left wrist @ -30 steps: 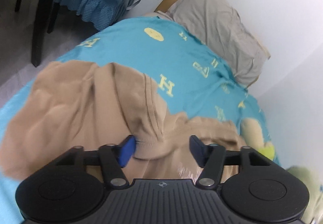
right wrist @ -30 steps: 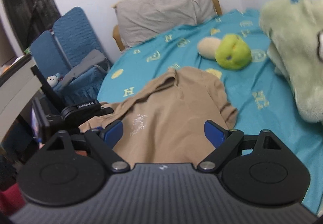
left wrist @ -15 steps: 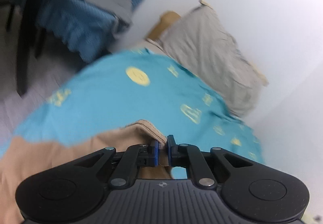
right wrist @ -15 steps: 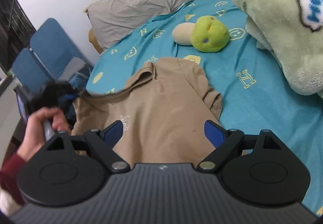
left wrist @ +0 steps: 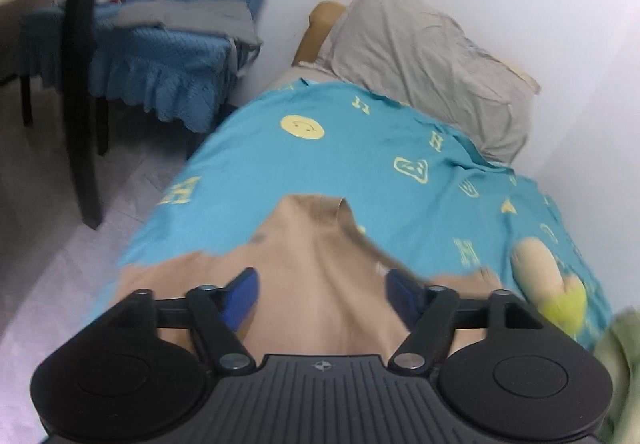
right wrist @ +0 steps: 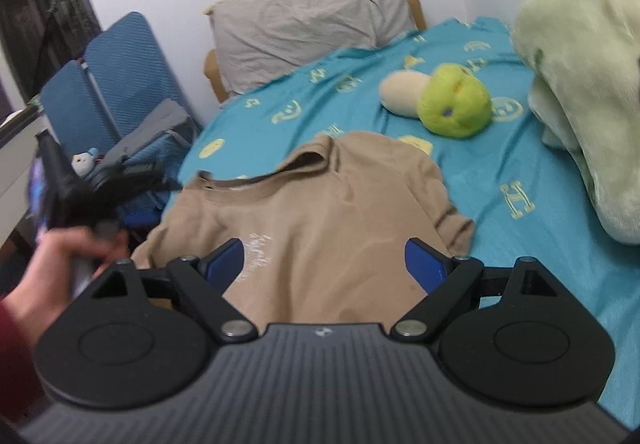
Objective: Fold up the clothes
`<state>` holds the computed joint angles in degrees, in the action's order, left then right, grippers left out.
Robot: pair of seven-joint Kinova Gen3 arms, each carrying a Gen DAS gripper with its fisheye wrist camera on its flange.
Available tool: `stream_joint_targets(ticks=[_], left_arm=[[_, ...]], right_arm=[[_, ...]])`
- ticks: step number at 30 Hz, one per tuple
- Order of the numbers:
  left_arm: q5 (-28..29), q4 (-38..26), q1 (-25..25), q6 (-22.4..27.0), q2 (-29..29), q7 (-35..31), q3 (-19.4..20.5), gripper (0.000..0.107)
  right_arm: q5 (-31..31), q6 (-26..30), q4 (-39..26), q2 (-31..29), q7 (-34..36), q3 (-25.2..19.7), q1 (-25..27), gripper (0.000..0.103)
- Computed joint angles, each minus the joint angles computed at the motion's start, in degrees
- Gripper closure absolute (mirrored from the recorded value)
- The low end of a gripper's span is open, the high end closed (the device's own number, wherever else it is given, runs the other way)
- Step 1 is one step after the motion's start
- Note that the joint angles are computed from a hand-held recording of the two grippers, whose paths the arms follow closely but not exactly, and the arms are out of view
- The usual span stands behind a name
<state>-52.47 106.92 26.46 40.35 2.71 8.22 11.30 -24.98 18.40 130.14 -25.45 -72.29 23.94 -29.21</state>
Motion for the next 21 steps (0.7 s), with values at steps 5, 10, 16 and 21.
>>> stream_joint_targets(ticks=[5,10,16,21], left_arm=[[2.6,7.8,-2.1,8.3,-12.5,6.0,11.7,0.022],[14.0,16.4,-14.0,3.0,-24.1,10.7,19.3,0.025],[15.4,26.8,-17.6,-11.0,-29.2,24.0,14.8,0.038],[11.8,30.2,-30.8,-22.6,-26.3,35.6,22.1,0.051]], right_arm=[[2.7,1.8,1.2,-4.6,-1.7,-4.1,4.0,0.014],[6.3,7.5,0.9,-7.9,-3.8,-7.1,8.6,0.014],[4.5,10.3,0.0,-7.1,-2.9,-2.7,6.0,0.014],[0.5,9.7,-0.4,-4.3,-0.4,1.5,1.6,0.014]])
